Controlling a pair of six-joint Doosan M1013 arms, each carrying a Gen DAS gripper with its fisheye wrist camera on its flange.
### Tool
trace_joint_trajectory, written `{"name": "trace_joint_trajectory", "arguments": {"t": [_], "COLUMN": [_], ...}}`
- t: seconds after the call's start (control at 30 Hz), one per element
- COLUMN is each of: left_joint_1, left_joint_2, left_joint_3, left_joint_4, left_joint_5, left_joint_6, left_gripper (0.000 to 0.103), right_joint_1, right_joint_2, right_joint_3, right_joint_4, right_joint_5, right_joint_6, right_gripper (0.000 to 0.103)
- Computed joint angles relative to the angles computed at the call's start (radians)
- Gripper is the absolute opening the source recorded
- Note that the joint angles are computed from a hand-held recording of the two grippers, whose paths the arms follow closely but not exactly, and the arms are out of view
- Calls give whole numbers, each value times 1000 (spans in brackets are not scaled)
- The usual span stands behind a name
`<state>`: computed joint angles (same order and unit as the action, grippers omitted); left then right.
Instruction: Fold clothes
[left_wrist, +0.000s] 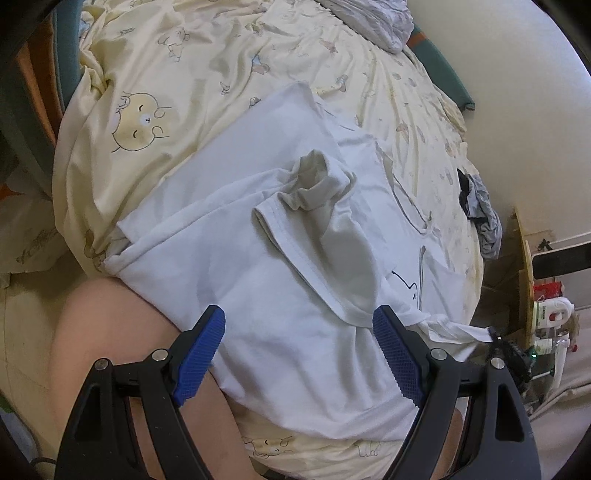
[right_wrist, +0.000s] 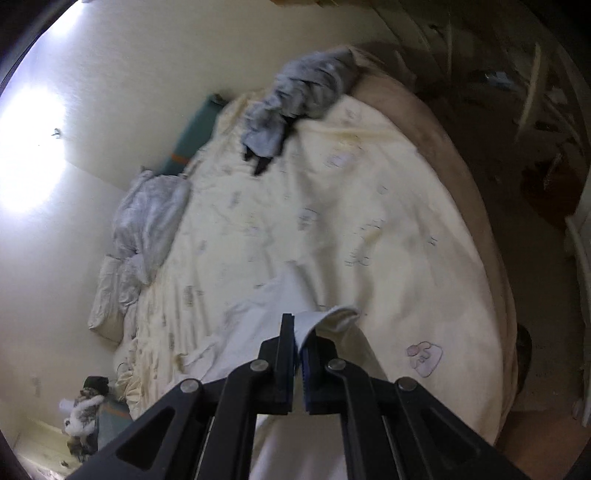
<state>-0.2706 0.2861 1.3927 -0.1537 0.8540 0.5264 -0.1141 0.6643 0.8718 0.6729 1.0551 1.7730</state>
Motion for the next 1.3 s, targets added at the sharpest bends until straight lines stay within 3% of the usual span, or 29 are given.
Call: {"name": "trace_joint_trajectory", "arguments": {"t": [0.03,0.07,0.1,0.27,0.43,0.5,0.67,0.73,0.8,0.93,1.0,1.03,1.07,1.1,1.17,1.23,1.27,1.3], "left_joint_1": [2,4,7,28,47,61,74,94,107,82,82,79,71,64,55,61,66,71], "left_joint_2": [-1,-2,-3,2,49,67,114,129,157,190,203,208,212,220,237,231,224,209], "left_joint_3": [3,6,8,3,-71,-84,-146,-163,-206,-280,-295,-301,-306,-316,-336,-322,-310,-292], "left_joint_4": [-8,-16,-25,-40,3,-41,53,-19,-97,-13,-28,-26,2,32,61,46,30,20], "left_joint_5": [-2,-4,-8,-9,92,88,95,75,121,218,253,268,283,304,336,302,278,242], "left_joint_6": [3,7,11,34,136,194,243,349,485,680,743,770,787,795,798,775,766,751], "left_gripper": [86,86,86,86,86,86,86,85,84,84,82,76,54,42,43,36,3,3], "right_joint_1": [-3,-7,-11,-25,10,25,32,34,35,36,34,33,32,31,28,25,24,22], "right_joint_2": [10,16,15,-5,-32,-53,-78,-79,-73,-58,-55,-55,-55,-55,-56,-57,-58,-60], "right_joint_3": [-7,-10,-6,14,5,35,112,127,127,119,113,110,109,106,102,98,96,95], "right_joint_4": [4,12,27,94,106,132,223,219,211,206,202,200,198,197,191,185,177,169], "right_joint_5": [21,36,38,60,211,246,271,274,277,284,284,283,281,279,276,272,272,271], "right_joint_6": [33,54,52,-5,-249,-328,-327,-316,-290,-254,-254,-254,-254,-254,-255,-257,-256,-254], "right_gripper": [27,62,69,69,69,69,69,69,69,69,69,69,69,69,69,69,69,69]}}
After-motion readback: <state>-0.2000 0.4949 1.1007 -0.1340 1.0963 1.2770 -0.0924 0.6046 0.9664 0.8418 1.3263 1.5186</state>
